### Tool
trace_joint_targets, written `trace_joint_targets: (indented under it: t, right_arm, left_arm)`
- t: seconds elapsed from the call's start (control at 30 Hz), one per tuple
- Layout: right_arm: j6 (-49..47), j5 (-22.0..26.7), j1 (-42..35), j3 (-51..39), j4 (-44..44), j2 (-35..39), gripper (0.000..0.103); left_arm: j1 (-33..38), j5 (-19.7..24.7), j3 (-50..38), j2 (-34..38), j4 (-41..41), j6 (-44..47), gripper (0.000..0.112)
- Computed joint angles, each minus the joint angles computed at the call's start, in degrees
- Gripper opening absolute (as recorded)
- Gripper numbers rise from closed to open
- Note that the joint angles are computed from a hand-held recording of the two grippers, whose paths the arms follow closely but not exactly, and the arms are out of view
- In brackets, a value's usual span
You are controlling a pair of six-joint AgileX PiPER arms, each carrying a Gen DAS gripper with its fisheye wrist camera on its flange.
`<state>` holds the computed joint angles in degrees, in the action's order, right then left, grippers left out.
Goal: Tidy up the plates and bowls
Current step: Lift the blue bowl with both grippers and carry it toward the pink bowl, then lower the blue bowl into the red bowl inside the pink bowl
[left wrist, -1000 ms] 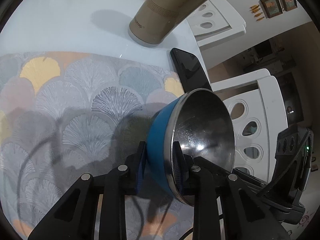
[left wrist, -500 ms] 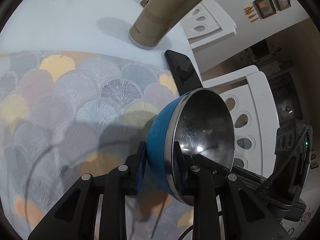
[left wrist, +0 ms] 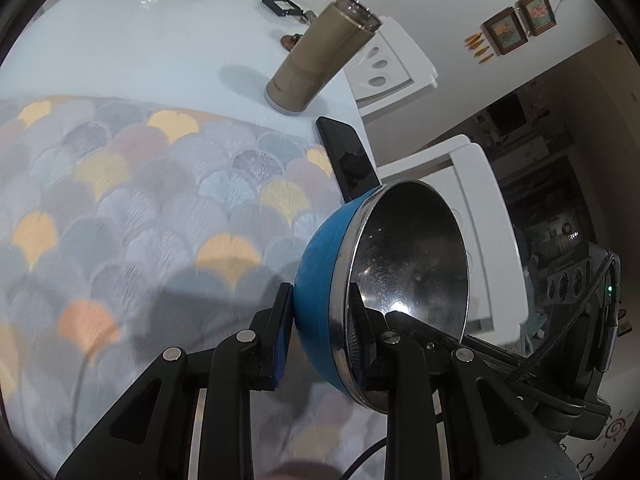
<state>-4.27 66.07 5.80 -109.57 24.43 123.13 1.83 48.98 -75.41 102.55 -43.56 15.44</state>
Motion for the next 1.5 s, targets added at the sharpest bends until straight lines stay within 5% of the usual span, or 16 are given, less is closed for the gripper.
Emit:
trace_joint_targets:
  t: [0.4,0.87,1.17,1.5]
  right_arm:
    - [-2.80,-6.46,1.66,27.20,3.61,-21.92,0.021]
    - [4.84,-6.94,7.67,42.88,-5.25,-39.58,0.023]
    - [8.36,-6.58,11.76,45.99,-7.58,-44.60,0.023]
    - [9.92,-7.86,13.71,48.65,-7.77,-46.36,0.023]
  left_arm:
    - [2.14,3.23,17.77,-21.74,2.56,1.27,0.022]
    - [8.20,9.36,34.39,-42.17,-2.38,6.01,0.022]
    - [14.41,15.00,35.30,-46.26,-2.91,10.76,0.022]
    - [9.18,11.14,34.87,-45.14,2.09,9.17,0.022]
